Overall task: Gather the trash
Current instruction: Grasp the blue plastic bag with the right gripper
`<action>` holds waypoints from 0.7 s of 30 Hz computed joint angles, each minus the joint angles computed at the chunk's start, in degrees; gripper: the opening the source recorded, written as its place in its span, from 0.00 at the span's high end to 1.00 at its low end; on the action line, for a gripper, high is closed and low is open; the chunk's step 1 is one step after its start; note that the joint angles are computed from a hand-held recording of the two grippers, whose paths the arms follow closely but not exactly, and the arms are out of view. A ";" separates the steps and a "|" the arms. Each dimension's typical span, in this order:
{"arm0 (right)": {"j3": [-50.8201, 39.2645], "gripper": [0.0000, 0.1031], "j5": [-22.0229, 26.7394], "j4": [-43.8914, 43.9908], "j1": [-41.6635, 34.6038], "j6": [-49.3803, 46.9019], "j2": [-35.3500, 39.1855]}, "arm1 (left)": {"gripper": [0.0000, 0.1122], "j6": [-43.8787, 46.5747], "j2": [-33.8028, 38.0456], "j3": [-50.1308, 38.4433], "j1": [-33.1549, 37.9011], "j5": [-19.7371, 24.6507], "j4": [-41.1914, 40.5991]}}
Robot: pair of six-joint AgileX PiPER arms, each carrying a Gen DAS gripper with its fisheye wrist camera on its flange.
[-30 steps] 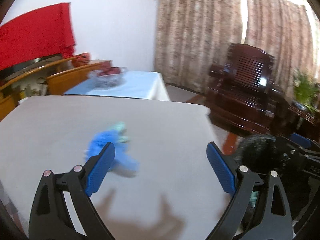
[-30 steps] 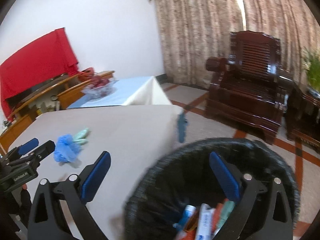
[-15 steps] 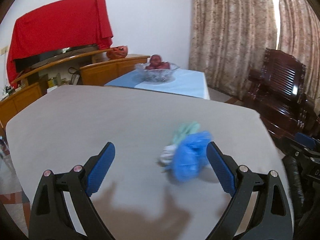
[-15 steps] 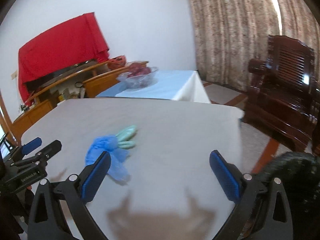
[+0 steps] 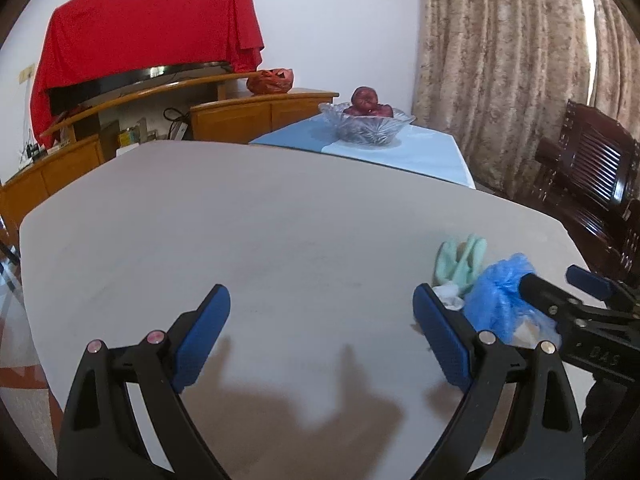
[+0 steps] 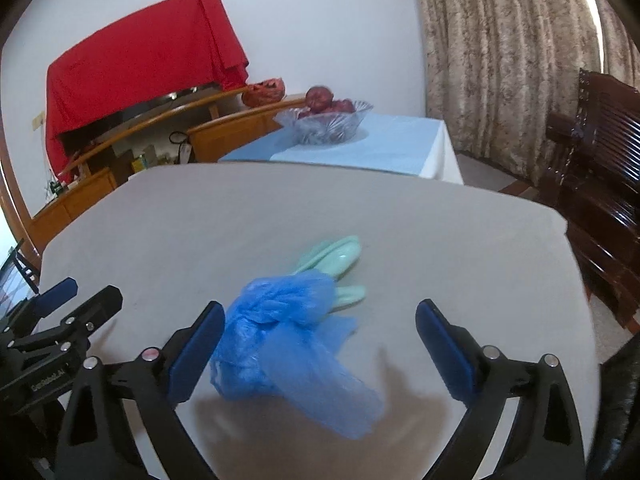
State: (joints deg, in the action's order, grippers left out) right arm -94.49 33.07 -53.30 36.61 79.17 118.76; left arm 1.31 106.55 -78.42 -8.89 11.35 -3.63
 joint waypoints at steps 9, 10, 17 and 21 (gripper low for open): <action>-5.74 0.36 -0.47 9.59 -0.27 -10.44 5.05 | 0.20 11.39 2.37 -1.29 1.77 -0.11 -11.53; -5.52 0.43 -1.23 10.26 -0.40 -10.96 5.09 | 0.20 11.90 2.62 -1.55 1.83 0.13 -12.14; -1.84 0.75 -7.13 12.57 -0.87 -13.58 3.38 | 0.20 12.02 3.09 -1.68 1.03 0.17 -12.42; 1.62 0.80 -8.72 9.69 -1.29 -10.60 0.68 | 0.20 10.49 3.33 -2.38 -0.15 0.59 -10.89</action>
